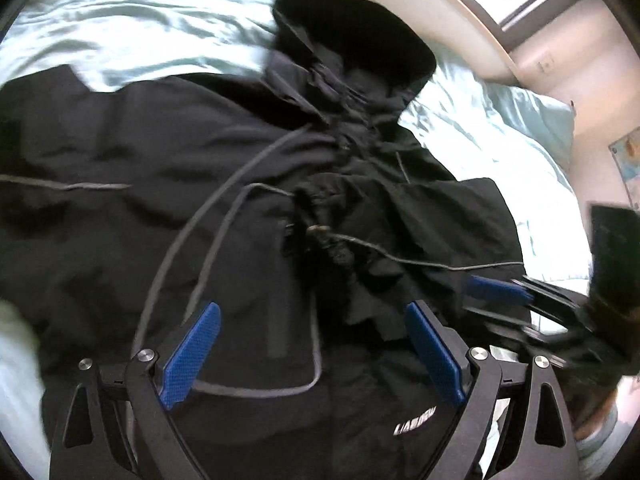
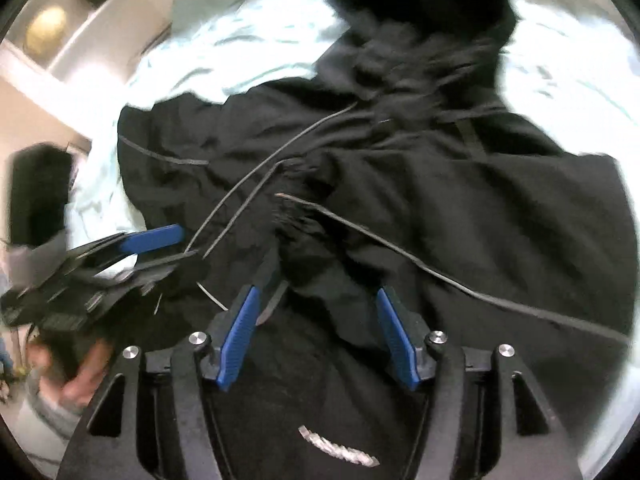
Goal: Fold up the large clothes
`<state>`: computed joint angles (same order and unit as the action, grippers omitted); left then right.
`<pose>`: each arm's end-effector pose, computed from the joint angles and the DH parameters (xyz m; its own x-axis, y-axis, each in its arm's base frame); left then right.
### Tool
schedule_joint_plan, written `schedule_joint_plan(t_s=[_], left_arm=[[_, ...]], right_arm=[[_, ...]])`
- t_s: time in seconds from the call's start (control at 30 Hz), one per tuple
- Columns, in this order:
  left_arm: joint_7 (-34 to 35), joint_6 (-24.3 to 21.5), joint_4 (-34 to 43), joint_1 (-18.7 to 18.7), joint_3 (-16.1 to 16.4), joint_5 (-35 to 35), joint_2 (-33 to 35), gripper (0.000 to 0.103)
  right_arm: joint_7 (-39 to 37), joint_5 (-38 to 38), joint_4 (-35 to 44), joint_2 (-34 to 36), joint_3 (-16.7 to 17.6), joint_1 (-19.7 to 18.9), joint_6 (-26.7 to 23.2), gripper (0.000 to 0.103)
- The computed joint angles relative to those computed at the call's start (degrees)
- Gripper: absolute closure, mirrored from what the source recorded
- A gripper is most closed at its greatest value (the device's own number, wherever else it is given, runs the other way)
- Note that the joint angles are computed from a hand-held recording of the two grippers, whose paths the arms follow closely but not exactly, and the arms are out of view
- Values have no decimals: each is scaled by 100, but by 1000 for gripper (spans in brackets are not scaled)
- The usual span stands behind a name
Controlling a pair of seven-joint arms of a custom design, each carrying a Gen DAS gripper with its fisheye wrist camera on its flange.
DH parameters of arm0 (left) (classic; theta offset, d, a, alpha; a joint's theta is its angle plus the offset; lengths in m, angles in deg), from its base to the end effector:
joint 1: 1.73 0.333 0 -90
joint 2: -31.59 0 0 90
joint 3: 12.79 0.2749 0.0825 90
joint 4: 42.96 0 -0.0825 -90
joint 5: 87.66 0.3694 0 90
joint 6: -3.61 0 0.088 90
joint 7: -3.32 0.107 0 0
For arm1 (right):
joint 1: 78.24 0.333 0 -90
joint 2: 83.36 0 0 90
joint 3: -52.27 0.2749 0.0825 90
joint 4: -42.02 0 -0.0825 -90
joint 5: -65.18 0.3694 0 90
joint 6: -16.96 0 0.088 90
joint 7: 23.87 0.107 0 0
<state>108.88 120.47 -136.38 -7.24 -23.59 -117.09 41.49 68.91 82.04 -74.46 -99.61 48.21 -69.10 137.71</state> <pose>0.5883 -0.1929 0.5110 -0.3896 -0.8083 0.4413 -0.9127 0.2748 -0.3025 0.4980 0.0547 0.5681 -0.0104 -0.9475 -0.3197 -0.9437 0.1150 -0.3101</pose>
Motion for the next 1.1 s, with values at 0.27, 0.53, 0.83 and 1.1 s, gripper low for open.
schedule_joint_plan(t_s=[0.27, 0.53, 0.83, 1.1], left_arm=[[-464, 46, 1225, -445, -161, 585, 1272, 27], [-503, 919, 1157, -290, -114, 798, 873, 84], [-1328, -101, 2539, 111, 402, 1852, 1961, 83], [-1250, 464, 1625, 198, 369, 2085, 1537, 72]], right_arm=[[698, -489, -769, -903, -239, -414, -361, 38], [780, -1033, -931, -1263, -249, -536, 8, 35], [957, -1062, -414, 358, -169, -547, 558, 33], [1369, -2183, -162, 1005, 170, -535, 375, 32]])
